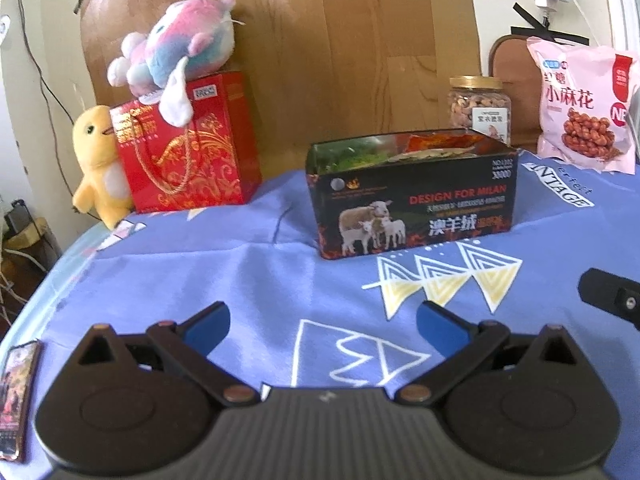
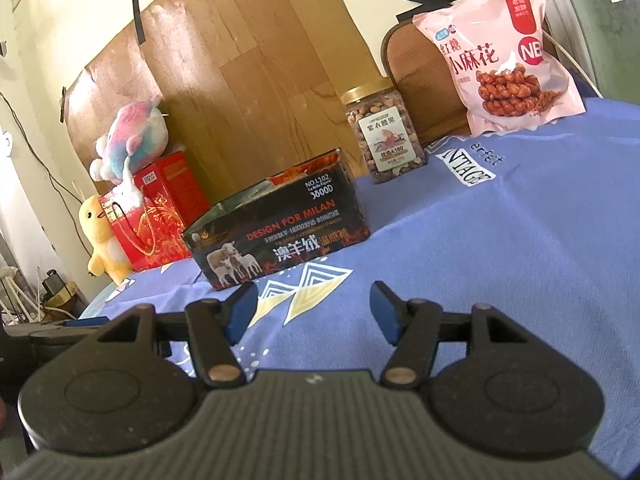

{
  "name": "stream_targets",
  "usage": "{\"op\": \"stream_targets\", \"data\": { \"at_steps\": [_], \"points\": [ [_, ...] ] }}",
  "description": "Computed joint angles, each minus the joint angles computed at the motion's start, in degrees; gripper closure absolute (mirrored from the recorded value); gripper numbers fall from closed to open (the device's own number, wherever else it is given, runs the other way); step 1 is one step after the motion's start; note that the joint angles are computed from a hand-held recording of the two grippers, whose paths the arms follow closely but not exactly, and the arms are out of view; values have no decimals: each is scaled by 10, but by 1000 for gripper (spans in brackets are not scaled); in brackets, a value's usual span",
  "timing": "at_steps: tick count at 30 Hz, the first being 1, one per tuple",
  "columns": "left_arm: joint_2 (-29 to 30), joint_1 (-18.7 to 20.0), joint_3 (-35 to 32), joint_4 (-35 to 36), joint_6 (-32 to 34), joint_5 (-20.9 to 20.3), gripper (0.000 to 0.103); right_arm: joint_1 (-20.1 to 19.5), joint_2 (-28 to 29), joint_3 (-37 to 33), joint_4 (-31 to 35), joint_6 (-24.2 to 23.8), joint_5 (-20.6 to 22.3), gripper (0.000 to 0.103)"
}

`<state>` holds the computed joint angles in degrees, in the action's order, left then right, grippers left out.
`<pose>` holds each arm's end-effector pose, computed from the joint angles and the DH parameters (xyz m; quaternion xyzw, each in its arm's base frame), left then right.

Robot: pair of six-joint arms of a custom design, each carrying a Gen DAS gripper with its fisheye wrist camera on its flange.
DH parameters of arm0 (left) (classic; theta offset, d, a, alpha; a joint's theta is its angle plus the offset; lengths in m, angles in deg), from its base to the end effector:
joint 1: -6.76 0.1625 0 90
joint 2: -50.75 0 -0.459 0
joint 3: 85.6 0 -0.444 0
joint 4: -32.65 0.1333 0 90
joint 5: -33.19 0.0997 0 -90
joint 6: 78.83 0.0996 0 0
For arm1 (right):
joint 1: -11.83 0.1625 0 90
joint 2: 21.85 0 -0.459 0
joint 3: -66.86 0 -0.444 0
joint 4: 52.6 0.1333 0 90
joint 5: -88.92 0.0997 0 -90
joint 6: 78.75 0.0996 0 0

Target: Organize snacks

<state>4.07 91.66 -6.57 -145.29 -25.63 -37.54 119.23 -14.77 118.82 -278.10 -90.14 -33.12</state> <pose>0.0923 -0.8354 0.2880 0.3567 0.7997 -0.3595 0.3226 0.3128 -0.7292 -0.1977 0.0223 -0.7738 0.6053 0.1853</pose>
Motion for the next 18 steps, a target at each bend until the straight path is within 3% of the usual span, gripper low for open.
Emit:
{"op": "stream_targets", "data": {
  "at_steps": [7,18],
  "points": [
    [2,-1,6,-23,15,10,0,0,-1,3,-3,2,2,37],
    [-8,-2,19,11,5,20,0,1,-3,10,-12,7,0,36]
  ]
}}
